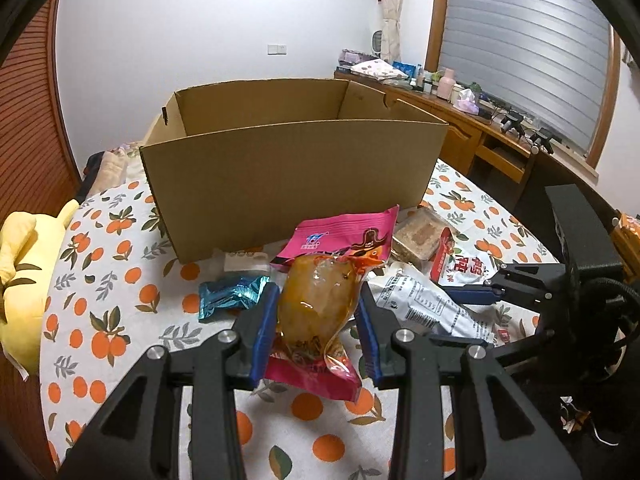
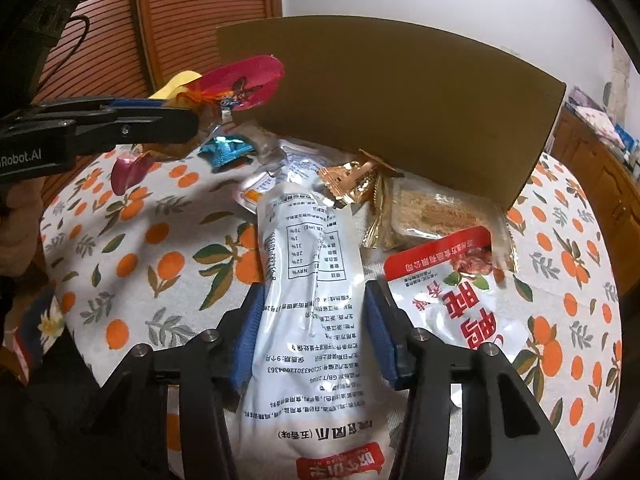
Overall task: Organize snacks
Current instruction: 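Lift and carry both held packs over the cardboard box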
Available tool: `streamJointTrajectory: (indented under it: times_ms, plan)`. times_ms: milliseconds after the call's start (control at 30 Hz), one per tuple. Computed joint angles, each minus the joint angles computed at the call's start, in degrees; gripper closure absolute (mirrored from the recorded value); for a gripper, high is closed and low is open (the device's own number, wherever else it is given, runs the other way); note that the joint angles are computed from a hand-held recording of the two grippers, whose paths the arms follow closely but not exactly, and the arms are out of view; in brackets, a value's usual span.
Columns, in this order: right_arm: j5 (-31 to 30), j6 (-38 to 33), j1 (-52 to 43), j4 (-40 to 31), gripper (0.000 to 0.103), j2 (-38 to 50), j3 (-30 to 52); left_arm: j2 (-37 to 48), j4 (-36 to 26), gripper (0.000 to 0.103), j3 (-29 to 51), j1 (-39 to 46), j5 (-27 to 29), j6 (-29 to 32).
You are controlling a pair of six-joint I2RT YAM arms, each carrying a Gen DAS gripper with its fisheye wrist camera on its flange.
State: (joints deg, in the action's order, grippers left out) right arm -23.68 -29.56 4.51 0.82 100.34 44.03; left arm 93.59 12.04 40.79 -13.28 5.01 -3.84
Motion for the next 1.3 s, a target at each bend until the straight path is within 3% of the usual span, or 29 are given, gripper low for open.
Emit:
streamJointTrajectory:
  times_ms: [700,1300]
  plan:
    - [-3.72,1.39,-4.52,-1.77,0.053,-7.86,-1.94,-4.84,-0.57,0.067,-1.56,-1.07,-1.17,-0.32]
    - [-4.39,2.15,-5.47,-5.03,0.053,-11.13,3.97,-7.36,-4.78,0.067,3.81,0.15,-1.81,1.97]
